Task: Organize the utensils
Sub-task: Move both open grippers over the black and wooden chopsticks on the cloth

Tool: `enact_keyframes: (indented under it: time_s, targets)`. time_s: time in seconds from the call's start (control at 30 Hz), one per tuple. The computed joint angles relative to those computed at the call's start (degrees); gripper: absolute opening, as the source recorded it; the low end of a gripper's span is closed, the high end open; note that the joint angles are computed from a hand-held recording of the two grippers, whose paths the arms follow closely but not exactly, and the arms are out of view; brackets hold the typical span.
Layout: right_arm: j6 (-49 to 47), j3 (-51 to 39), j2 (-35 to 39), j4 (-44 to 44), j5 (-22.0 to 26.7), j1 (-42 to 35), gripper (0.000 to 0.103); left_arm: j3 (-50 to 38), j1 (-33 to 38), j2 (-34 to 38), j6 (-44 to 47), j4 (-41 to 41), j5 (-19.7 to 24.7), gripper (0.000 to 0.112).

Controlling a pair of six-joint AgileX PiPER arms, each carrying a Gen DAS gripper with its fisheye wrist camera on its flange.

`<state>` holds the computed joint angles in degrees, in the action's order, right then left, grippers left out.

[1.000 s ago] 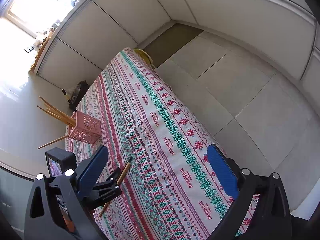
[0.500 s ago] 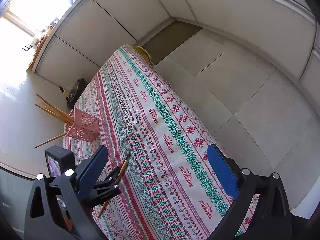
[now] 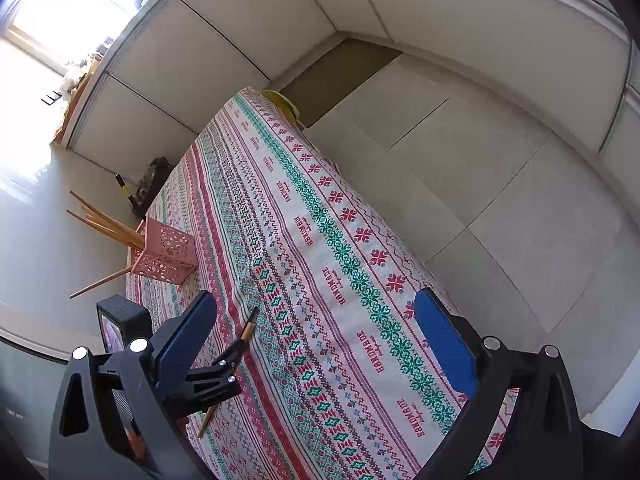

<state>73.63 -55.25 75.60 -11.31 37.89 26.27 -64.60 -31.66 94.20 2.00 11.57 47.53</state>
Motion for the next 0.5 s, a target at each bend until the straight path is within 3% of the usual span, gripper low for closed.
enact_keyframes:
  time_s: [0.1, 0.2, 0.4, 0.5]
  targets:
    - [-0.87, -0.07, 0.19, 0.93, -0.17, -0.28, 0.096, 0.35, -0.04, 0.43, -0.09, 0.92, -0.41, 0.096]
    - [-1.19, -0.25, 0.27, 0.88, -0.11, -0.13, 0.096, -0.19, 0.96, -0.09, 5.09, -4.16, 0.72, 0.092]
    - [-1.79, 0.17, 0.13, 1.59, -0.44, -0.55, 0.096, -2.92, -0.63, 0.59, 0.72, -0.17, 1.29, 0.092]
    - [-1.78, 0.11, 0.12, 1.52, -0.28, -0.53, 0.096, -4.48, 1.09, 2.45, 3.63, -1.23, 1.82, 0.095]
